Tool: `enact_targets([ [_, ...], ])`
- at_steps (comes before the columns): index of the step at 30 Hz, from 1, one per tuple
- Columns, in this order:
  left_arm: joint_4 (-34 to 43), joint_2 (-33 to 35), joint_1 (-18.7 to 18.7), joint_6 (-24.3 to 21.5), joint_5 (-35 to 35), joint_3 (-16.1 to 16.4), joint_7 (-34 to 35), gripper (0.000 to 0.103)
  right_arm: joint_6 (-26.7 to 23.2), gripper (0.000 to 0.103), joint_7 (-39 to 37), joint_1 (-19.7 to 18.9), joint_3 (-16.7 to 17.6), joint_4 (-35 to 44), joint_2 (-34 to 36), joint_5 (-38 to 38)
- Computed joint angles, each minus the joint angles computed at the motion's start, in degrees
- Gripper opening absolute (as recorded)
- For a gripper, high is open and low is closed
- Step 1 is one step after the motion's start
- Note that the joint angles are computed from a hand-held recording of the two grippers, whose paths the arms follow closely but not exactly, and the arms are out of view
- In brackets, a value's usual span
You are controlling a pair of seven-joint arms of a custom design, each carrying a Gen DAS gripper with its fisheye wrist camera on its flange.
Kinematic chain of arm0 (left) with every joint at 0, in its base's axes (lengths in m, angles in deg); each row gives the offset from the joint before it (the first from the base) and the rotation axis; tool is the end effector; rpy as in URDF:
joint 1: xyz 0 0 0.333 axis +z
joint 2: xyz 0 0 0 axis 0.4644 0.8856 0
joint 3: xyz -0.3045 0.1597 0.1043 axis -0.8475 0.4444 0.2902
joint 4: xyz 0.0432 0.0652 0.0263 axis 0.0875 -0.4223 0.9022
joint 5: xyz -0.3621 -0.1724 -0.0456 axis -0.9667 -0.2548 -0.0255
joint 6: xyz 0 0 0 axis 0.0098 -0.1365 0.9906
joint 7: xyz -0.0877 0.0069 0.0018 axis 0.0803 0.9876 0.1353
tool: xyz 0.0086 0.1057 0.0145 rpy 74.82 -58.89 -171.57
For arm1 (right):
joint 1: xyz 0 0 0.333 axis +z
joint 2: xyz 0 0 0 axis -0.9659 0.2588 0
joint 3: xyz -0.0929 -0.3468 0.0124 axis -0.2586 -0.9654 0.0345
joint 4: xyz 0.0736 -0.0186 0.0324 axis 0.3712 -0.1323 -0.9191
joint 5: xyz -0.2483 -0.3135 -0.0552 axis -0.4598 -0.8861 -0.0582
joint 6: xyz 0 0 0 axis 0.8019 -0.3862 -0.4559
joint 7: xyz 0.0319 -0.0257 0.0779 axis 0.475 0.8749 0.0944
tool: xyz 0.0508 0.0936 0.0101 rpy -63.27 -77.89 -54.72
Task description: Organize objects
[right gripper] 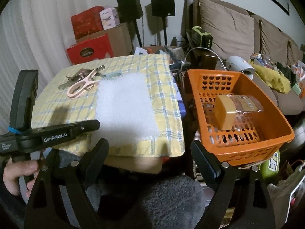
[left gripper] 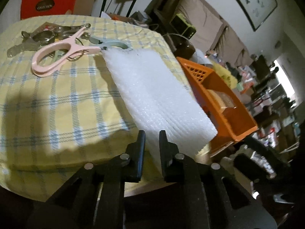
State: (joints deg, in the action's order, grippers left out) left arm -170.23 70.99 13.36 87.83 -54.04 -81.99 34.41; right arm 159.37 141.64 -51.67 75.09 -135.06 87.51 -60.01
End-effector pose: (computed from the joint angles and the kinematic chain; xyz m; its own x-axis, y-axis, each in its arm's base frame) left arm 0.5297 -0.2292 0.5109 -0.1123 -0.8758 0.4694 -0.8750 -0.1367 -0.4644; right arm 0.4983 0.3264 0.5335 0.2656 -0.9584 -0.1048 -0.7376 -0.1320 -0.6622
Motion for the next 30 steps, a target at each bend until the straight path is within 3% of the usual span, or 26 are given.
enact_targets([
  [7, 3.06, 0.05, -1.10, -5.33, -2.71, -0.80, 5.85, 0.012, 0.25, 0.089, -1.75, 0.25, -0.04, -0.27, 0.23, 3.26],
  [11, 2.94, -2.54, -0.43, -5.37, -1.83, 0.32, 4.86, 0.034, 0.45, 0.090, -3.95, 0.30, -0.17, -0.66, 0.24, 9.01],
  [13, 2.68, -4.18, 0.28, -2.23, -1.66, 1.62, 4.49, 0.039, 1.76, 0.090, -9.33, 0.46, -0.21, -1.42, -0.12, 18.54],
  [15, 3.51, -4.44, 2.00, -0.08, 5.02, 2.12, -0.73, 0.055, 2.99, 0.090, -16.74, 0.93, -0.18, -1.90, -0.45, 30.48],
  [18, 7.46, -2.90, 4.66, -3.47, 17.63, 2.60, -9.13, 0.061, 4.26, 0.090, -22.68, 1.29, -0.20, -2.36, -0.82, 41.54],
  [20, 9.84, -1.29, 4.83, -4.24, 19.33, 3.03, -7.73, 0.064, 4.82, 0.090, -18.76, 0.75, -0.26, -3.00, -0.78, 41.04],
  [23, 12.86, 2.17, 5.59, -3.82, 30.02, 2.02, -12.90, 0.079, 3.49, 0.086, -14.89, 0.24, -0.38, -2.74, -0.11, 40.06],
  [26, 15.91, 6.08, 5.63, -6.81, 36.82, 1.25, -15.73, 0.080, 4.65, 0.081, -20.26, 0.91, 0.12, -2.77, 0.18, 43.59],
  [30, 18.33, 10.48, 5.30, -7.79, 39.06, -0.03, -14.99, 0.080, 5.19, 0.080, -16.72, 1.28, 0.44, -3.38, 0.11, 36.93],
])
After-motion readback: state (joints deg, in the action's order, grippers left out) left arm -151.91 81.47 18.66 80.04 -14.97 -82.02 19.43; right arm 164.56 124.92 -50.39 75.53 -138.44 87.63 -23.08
